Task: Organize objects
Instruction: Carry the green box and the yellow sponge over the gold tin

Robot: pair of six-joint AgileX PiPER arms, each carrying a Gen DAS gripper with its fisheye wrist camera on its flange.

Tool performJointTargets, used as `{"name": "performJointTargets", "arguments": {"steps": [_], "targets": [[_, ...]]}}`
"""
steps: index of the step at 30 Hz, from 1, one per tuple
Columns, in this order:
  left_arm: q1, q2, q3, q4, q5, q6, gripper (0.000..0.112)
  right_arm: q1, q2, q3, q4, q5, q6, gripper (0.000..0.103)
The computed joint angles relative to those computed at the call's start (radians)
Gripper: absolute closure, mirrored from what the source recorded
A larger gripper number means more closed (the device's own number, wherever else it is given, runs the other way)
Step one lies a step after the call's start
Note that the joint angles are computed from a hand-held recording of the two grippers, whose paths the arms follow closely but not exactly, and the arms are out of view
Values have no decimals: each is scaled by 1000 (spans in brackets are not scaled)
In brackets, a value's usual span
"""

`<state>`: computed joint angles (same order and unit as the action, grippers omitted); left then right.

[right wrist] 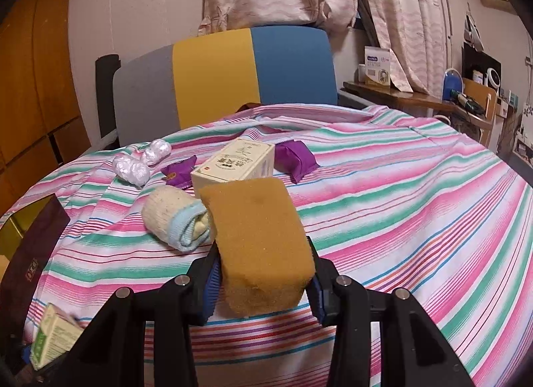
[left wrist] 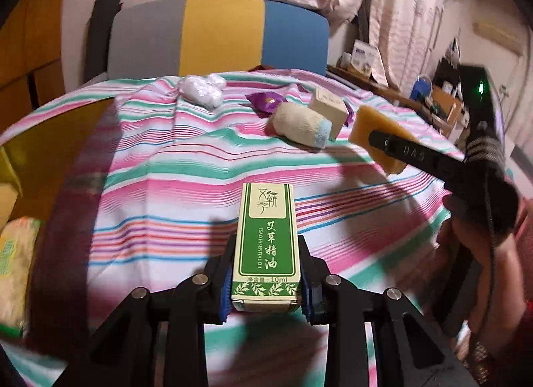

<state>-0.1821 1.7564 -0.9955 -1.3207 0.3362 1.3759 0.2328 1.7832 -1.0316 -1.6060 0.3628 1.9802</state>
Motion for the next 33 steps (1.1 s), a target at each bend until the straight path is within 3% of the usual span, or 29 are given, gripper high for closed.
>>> {"name": "performJointTargets", "arguments": {"steps": [7, 14, 18, 23, 26, 28, 33], "targets": [[110, -136, 98, -90, 85, 134, 81, 13, 12, -21, 51, 1, -82, 60], [255, -202, 102, -29, 177, 62, 81, 19, 0, -3, 30, 7, -45, 60], [346, -202, 76, 16, 230, -5, 81, 27, 1, -6, 68, 13, -81, 60], [436, -188, 33, 50, 233, -44, 81, 70, -5, -5, 59, 43, -114, 60], [468, -162, -5, 112, 221, -101, 81, 91, -11, -16, 133, 38, -207, 60], [497, -135, -36, 155, 232, -142, 81, 99, -22, -16, 186, 15, -233, 60], [546, -72, -100, 256, 239, -221, 81, 137, -72, 29, 178, -90, -100, 60]]}}
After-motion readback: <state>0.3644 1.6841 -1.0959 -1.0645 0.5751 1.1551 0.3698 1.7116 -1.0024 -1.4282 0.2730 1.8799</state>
